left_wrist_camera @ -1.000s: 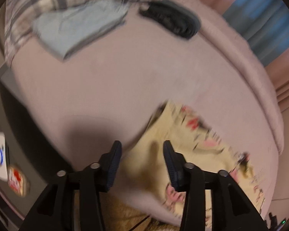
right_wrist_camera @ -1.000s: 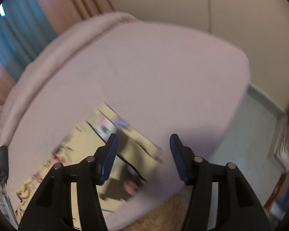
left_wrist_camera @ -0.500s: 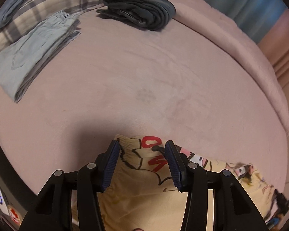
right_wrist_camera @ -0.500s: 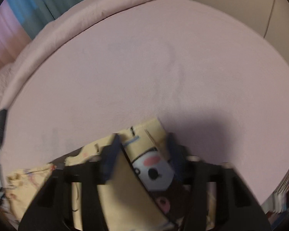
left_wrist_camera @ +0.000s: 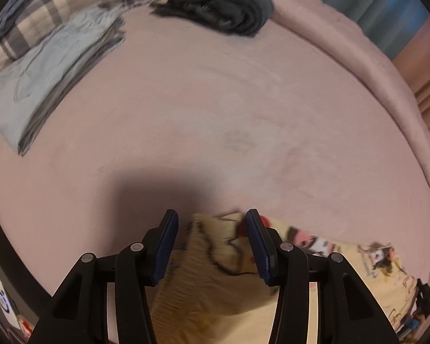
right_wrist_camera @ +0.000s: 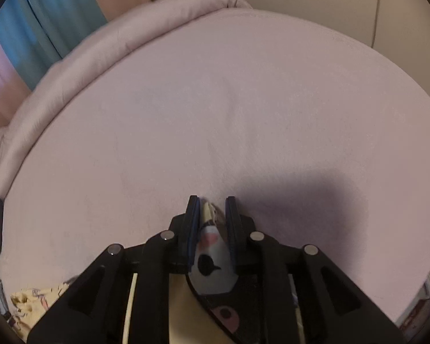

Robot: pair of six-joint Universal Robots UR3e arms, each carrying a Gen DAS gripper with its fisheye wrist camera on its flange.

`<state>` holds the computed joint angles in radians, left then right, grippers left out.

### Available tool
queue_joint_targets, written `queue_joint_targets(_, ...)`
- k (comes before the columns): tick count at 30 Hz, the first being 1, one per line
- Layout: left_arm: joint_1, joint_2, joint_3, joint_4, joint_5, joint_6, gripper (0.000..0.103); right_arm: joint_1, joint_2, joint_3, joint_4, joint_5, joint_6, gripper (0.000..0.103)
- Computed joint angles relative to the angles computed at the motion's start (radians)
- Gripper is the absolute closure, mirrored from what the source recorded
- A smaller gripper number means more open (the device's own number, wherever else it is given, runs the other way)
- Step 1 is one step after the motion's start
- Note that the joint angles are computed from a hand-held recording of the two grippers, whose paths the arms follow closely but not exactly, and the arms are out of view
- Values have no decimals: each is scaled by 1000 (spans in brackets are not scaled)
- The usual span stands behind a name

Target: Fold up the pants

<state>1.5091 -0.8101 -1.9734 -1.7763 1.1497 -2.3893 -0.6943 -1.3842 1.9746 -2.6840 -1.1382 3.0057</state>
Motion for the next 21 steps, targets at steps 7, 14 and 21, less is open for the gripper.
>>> queue_joint_targets(7,216,-17,99,-256,-93,215,55,152,-280,-56,277,-55,-72,46)
queue_joint_targets(14,238,-6,64,-290,-104,298,55,582,-214,-182,476,227,-135,46)
queue_joint_targets(21,298,75,16,-336,-134,429,77,946,234,-585,489,186,-81,61)
